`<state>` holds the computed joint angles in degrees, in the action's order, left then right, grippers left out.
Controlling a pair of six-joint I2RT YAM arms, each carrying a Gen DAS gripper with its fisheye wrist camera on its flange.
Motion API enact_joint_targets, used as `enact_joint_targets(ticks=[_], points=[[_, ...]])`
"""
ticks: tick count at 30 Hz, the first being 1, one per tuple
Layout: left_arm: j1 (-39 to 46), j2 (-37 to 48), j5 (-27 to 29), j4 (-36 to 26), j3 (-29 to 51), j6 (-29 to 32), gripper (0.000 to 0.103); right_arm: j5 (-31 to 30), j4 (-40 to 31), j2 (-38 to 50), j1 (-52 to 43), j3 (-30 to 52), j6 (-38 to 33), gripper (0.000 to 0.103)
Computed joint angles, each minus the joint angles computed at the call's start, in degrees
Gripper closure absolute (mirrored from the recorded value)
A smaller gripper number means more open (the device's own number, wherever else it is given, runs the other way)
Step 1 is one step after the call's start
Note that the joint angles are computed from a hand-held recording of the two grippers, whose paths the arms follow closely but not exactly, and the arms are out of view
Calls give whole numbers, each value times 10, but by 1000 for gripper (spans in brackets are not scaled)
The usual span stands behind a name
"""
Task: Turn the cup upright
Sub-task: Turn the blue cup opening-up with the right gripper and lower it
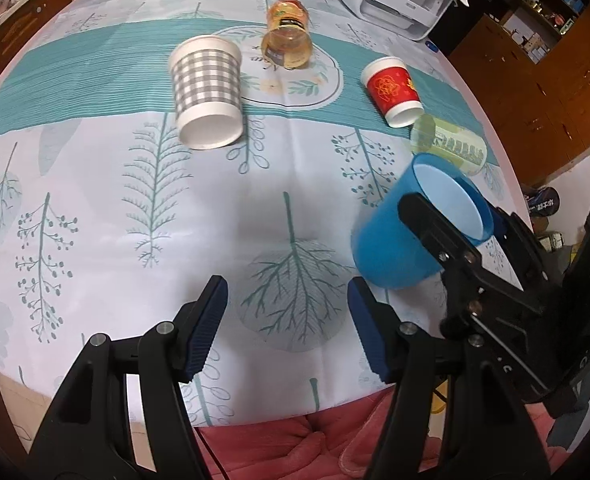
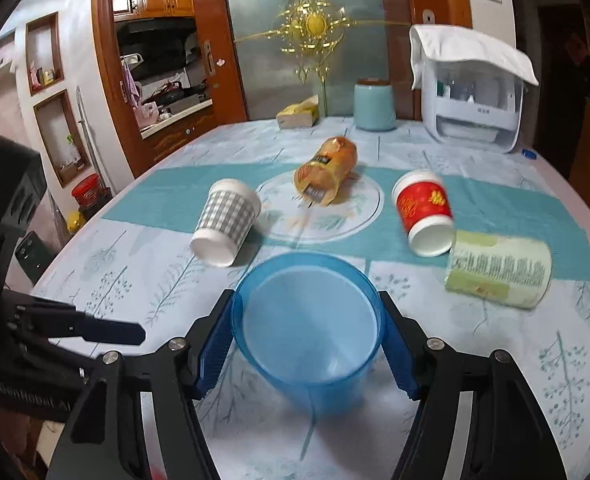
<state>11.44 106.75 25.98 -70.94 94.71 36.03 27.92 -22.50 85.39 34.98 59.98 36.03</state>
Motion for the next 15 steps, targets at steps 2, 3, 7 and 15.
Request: enact_joint_targets(ticks=[2,3,7,15], points=[[3,3,-2,2,2,-1,44,-2,-1,2,5,1,2,34],[4,3,-3,3,3,-1,44,-2,-2,6,5,3,1,34],[5,5,-7,10,0,-4,44,-5,-5,0,4,-2,2,34],[7,-3,-5,17,-8,-5,44,1,-26,-14,11,0,6,26]])
